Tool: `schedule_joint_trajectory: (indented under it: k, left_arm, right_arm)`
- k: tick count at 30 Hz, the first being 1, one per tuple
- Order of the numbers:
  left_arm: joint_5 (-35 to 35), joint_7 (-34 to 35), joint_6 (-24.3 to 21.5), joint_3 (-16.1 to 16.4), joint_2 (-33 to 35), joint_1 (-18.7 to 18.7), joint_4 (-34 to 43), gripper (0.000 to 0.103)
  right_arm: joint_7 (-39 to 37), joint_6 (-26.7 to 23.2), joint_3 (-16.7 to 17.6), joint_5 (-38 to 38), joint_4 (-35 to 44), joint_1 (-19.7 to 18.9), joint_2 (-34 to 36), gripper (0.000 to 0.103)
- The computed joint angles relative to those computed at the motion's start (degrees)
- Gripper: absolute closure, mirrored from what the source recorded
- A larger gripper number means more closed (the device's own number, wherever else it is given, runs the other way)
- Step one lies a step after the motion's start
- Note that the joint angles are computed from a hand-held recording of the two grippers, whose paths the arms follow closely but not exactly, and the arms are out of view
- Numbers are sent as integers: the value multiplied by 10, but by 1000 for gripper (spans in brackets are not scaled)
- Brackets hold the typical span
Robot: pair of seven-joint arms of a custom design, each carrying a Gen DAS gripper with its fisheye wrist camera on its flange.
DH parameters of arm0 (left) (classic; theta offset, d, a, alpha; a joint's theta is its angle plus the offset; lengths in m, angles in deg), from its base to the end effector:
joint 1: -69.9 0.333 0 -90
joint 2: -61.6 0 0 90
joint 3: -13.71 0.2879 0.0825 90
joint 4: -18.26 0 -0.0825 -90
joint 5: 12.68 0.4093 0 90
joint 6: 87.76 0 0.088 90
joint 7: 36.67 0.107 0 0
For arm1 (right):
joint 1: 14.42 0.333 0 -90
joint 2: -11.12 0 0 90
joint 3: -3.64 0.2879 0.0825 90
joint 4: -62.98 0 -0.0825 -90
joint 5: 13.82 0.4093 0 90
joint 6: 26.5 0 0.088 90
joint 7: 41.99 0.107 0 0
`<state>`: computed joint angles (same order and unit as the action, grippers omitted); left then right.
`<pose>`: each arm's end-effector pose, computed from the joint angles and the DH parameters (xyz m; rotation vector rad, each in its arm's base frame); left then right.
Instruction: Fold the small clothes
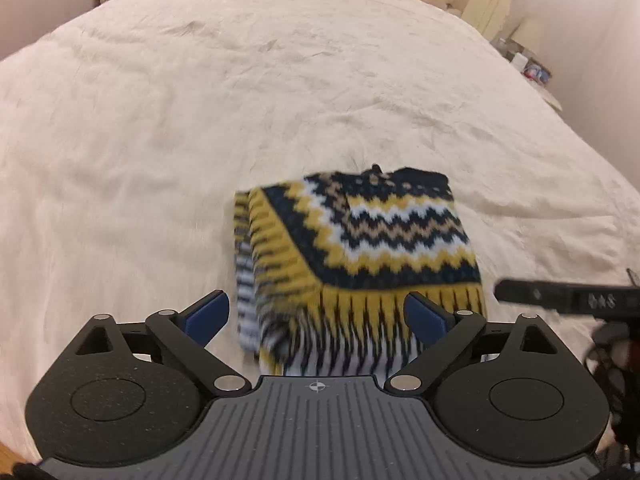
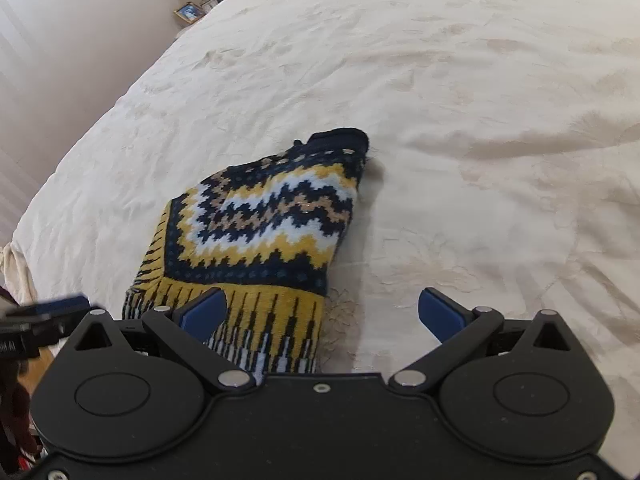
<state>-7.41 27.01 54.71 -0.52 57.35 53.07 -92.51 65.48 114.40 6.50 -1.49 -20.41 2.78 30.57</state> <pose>0.5216 -0.3189 0.5525 -1.8077 2.0863 -0.8174 0.6841 0.2438 0.5367 -1.6622 1.8079 -0.1431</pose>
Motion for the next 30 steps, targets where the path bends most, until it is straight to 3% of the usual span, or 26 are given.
schedule_joint_trajectory:
  k: [6, 13, 15, 18, 24, 26, 30]
  left_arm:
    - [84, -37, -43, -2, 86, -1, 91, 8]
    - [110, -27, -140, 9, 148, 2, 151, 6]
    - [89, -11, -135, 9, 148, 10, 141, 0]
    - [57, 14, -122, 9, 142, 21, 125, 0]
    - [31, 41, -103, 9, 133, 30, 111, 0]
    - [42, 51, -77, 10, 122, 30, 101, 0]
    - [55, 57, -63, 14, 146, 31, 133, 0]
  right_arm:
    - [18, -25, -8, -21, 47, 6, 30, 0]
    - [86, -123, -29, -79, 181, 25, 119, 0]
    - [100, -174, -29, -81, 241, 25, 160, 0]
    - [112, -236, -29, -82, 327, 26, 221, 0]
    - [97, -302, -34, -101, 454, 36, 301, 0]
    - [98, -298, -36, -102, 449, 36, 293, 0]
    - [109, -212, -46, -119, 374, 46, 243, 0]
